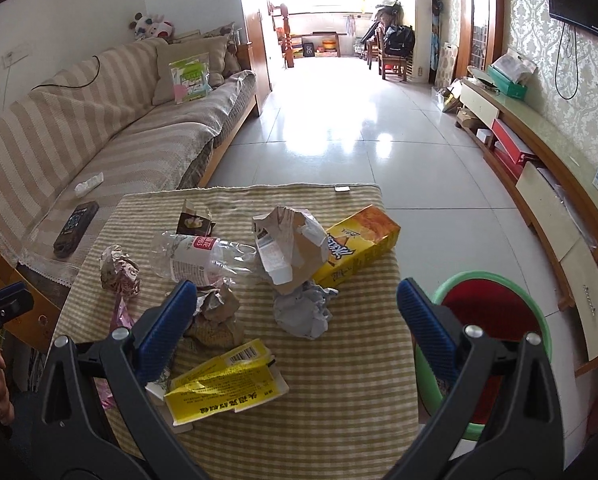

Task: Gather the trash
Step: 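Move both tools back over the table toward the remaining trash, then grasp the crumpled brown paper with the left tool while the right tool grasps the white carton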

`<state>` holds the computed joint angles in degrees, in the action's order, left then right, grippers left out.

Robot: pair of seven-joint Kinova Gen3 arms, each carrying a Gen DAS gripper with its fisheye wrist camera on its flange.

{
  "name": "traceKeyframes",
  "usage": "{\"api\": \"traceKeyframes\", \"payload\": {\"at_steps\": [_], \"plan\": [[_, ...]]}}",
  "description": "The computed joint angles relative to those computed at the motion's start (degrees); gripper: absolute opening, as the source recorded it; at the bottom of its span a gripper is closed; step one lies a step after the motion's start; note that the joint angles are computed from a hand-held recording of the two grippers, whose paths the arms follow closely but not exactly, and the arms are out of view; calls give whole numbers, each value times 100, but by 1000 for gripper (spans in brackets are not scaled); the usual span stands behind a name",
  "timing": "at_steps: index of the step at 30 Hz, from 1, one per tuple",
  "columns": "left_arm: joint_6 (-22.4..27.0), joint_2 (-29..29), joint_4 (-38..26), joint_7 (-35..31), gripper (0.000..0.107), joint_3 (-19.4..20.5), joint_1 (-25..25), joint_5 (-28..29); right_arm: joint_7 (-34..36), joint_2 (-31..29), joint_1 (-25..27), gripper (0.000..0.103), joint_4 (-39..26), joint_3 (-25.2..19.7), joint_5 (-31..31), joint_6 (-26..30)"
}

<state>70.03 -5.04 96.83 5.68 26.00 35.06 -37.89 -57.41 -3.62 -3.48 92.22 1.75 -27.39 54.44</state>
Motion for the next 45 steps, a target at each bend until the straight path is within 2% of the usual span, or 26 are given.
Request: {"api": "traceKeyframes", "payload": {"at_steps": [3, 10, 22, 27, 30, 31, 33, 35, 37, 45], "plan": [[-364, -86, 250, -217, 95, -227, -163, 217, -210, 215, -45, 98, -88, -88, 113, -90], [-929, 179, 424, -852, 95, -659, -606, 687, -550, 735, -47, 98, -367, -277, 179, -194], [-1685, 656, 555, -999, 94, -1224, -935, 1267, -1035, 1374, -169, 96, -718, -585, 610, -338], [-1861, 761, 606, -869, 93, -1351, -940, 1370, -979, 1480, -137, 80, -772, -651, 608, -311], [-1841, 835, 622, -804, 87, -1407, -936, 1422, -1003, 1615, -107, 68, -905, -647, 622, -129], [-1891, 833, 670, -818, 81, -1436, -956, 1489, -1010, 1641, -98, 65, -919, -655, 613, -97], [-1993, 829, 740, -836, 73, -1464, -981, 1601, -961, 1669, -61, 49, -916, -679, 565, -32], [-1941, 882, 693, -844, 57, -1486, -902, 1525, -938, 1652, -40, 39, -877, -687, 529, -24], [-2086, 832, 758, -873, 54, -1465, -938, 1560, -790, 1614, 61, 38, -807, -709, 338, -33], [-1543, 725, 602, -319, 49, -1282, -624, 890, -517, 1356, 103, 37, -656, -678, 151, -113]]}}
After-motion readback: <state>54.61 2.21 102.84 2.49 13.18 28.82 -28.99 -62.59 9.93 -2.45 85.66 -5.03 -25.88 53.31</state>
